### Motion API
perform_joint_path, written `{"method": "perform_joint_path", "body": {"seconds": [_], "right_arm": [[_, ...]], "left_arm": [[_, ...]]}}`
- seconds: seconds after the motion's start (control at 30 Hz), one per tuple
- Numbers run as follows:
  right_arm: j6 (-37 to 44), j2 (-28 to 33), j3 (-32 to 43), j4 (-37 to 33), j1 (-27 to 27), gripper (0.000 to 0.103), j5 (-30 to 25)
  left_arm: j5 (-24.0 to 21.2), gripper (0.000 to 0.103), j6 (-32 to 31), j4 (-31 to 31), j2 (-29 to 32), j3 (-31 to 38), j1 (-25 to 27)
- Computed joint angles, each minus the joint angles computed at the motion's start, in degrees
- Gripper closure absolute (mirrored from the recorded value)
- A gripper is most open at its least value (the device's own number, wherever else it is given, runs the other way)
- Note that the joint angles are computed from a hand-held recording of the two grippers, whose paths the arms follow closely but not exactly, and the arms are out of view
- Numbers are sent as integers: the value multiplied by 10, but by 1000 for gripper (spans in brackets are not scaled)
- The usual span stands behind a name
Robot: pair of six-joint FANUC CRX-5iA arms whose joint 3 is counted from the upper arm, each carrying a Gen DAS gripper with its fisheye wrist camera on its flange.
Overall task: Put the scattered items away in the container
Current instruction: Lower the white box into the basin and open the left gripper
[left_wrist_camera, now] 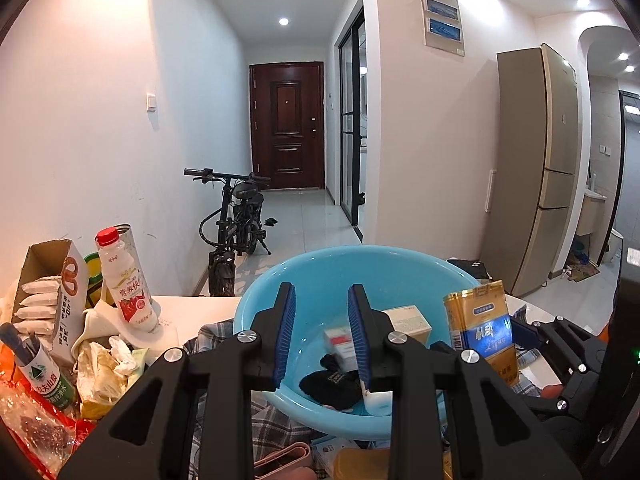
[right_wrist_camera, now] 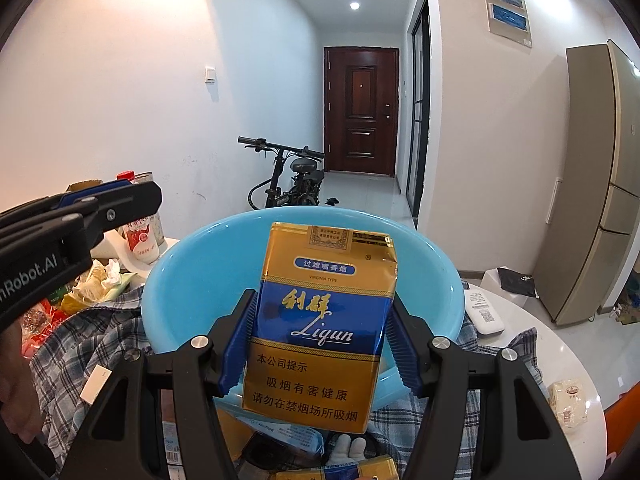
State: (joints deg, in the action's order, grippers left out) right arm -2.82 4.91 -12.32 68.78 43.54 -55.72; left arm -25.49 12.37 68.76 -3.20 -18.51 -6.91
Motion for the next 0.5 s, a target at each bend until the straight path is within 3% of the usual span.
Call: {"method": "perform_joint_path", "body": {"seconds": [0.33, 0.37, 0.4, 0.43, 0.5], "right_arm": [[5, 0, 1, -3, 1, 40, -3], [5, -1, 0, -2, 1, 40, -2], [4, -1, -1, -2, 1, 40, -3], [5, -1, 0, -2, 1, 40, -4], [5, -1, 0, -2, 1, 40, -4]], "left_arm": [[5, 75, -9, 8, 0, -2, -2], [4, 53, -2, -2, 0, 0, -1], [-4, 7, 11, -19, 2, 6, 4], [-2, 2, 4, -10, 1, 3, 1], [45, 0, -63, 67, -10, -22, -25]]}}
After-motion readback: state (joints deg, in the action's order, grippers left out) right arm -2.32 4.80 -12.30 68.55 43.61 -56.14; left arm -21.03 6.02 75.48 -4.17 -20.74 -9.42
